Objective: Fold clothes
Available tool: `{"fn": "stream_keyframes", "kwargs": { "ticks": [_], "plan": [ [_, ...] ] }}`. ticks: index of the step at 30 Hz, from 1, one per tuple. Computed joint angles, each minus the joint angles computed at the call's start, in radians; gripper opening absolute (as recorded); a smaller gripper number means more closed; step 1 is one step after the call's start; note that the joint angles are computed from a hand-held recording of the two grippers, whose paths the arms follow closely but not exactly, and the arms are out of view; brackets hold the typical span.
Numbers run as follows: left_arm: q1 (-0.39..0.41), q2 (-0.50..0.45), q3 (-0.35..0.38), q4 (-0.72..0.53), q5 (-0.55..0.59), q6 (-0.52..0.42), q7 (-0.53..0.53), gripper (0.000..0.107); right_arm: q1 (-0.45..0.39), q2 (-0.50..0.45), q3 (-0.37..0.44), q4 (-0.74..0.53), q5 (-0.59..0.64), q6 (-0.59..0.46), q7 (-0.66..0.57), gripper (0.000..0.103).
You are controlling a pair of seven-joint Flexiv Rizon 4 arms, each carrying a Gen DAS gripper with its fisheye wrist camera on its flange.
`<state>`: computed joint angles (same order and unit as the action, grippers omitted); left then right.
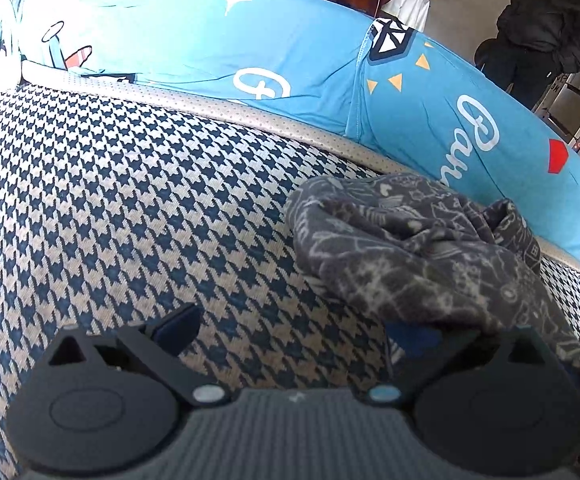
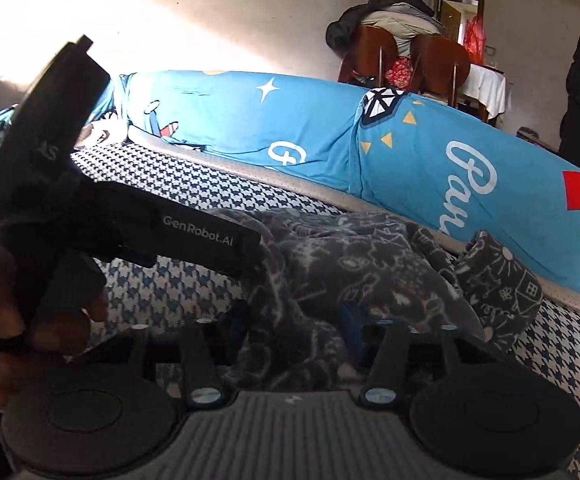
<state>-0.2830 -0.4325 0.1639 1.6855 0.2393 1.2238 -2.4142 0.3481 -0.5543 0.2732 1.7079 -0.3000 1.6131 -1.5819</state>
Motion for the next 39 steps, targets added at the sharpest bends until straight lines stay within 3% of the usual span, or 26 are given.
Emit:
{"fn": "stream_keyframes", "kwargs": {
  "ticks": [6, 9, 17, 20, 24, 30, 35, 39],
  "plan": [
    [-0.004, 0.004, 0.0, -0.003, -0.004, 0.015, -0.013, 0.103, 0.027, 0.005, -0.047, -0.002, 0.034, 0.025, 0.082, 0.02],
    [0.004, 0.007, -0.015, 0.003, -0.019, 0.049, -0.007, 0.103, 0.078, 0.016, -0.125, 0.005, 0.046, 0.058, 0.155, 0.017],
    [-0.028, -0.009, 0.0, -0.027, -0.012, 0.085, 0.008, 0.103, 0.338, 0.049, -0.515, 0.054, 0.108, 0.134, 0.394, 0.016],
    [-0.035, -0.018, -0.001, -0.038, -0.018, 0.072, 0.026, 0.103, 0.462, 0.047, -0.699, 0.075, 0.146, 0.14, 0.47, 0.016],
    [-0.045, -0.025, 0.001, -0.048, -0.016, 0.059, 0.035, 0.103, 0.553, 0.042, -0.862, 0.098, 0.173, 0.112, 0.556, 0.015],
    [-0.055, -0.044, -0.009, -0.073, -0.02, 0.033, 0.061, 0.103, 0.619, 0.046, -1.012, 0.148, 0.145, 0.077, 0.67, 0.012],
    [-0.065, -0.063, -0.021, -0.094, -0.026, 0.015, 0.085, 0.103, 0.608, 0.07, -1.037, 0.179, 0.102, 0.044, 0.726, 0.012],
    [-0.08, -0.079, -0.024, -0.117, -0.023, -0.005, 0.094, 0.103, 0.562, 0.1, -1.007, 0.191, 0.065, -0.014, 0.778, 0.012]
  ]
}}
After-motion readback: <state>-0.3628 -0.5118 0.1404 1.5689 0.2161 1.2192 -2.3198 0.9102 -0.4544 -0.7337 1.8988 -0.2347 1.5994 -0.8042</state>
